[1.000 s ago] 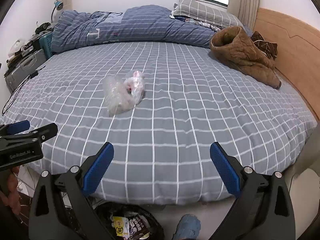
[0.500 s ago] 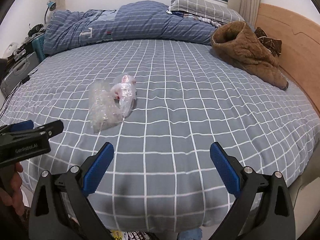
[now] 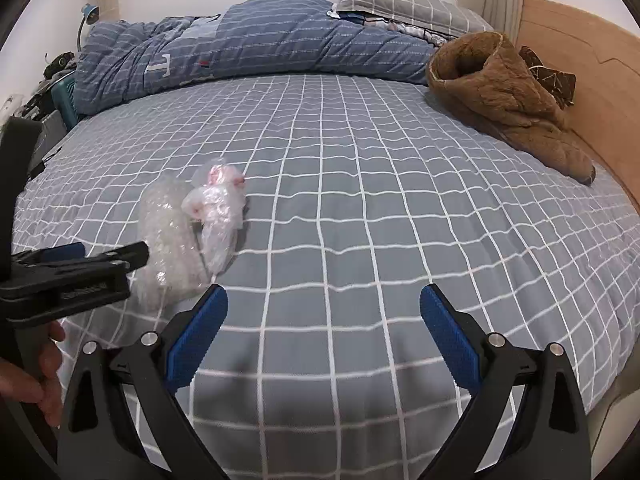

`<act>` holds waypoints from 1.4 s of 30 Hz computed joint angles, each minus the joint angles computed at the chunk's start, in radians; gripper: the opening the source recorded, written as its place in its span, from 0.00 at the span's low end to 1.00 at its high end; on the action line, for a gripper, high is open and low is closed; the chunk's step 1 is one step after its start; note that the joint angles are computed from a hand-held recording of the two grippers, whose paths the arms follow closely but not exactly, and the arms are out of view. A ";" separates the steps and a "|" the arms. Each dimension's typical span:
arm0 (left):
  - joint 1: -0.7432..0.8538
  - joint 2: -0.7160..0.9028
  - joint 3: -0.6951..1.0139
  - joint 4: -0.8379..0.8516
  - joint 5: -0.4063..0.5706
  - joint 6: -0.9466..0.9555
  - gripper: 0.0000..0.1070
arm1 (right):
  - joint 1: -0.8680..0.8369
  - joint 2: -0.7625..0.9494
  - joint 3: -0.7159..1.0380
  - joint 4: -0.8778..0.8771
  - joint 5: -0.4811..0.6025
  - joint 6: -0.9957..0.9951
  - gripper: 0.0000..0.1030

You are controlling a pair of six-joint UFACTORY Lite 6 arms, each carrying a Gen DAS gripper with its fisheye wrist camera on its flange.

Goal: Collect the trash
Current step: 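Move both open tools back over the bed toward the bubble wrap and plastic bag, then grasp the bubble-wrap sleeve with the left tool while the right tool grasps the clear plastic bag, then lift the bubble wrap and plastic bag and carry both over the trash bin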

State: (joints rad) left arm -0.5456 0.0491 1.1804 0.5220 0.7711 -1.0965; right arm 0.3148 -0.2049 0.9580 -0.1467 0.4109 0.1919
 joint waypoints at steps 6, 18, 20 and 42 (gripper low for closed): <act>0.056 0.113 0.046 -0.110 -0.109 0.112 0.57 | -0.012 0.082 0.040 0.001 -0.035 -0.015 0.90; 0.080 -0.016 -0.061 -0.075 -0.129 0.134 0.27 | 0.079 0.234 0.208 -0.051 -0.039 0.055 0.90; 0.111 -0.074 -0.097 -0.084 -0.120 0.163 0.27 | 0.107 0.271 0.251 -0.072 -0.034 0.081 0.90; 0.312 -0.265 -0.253 -0.177 -0.129 0.410 0.26 | 0.262 0.613 0.612 -0.101 0.111 0.134 0.31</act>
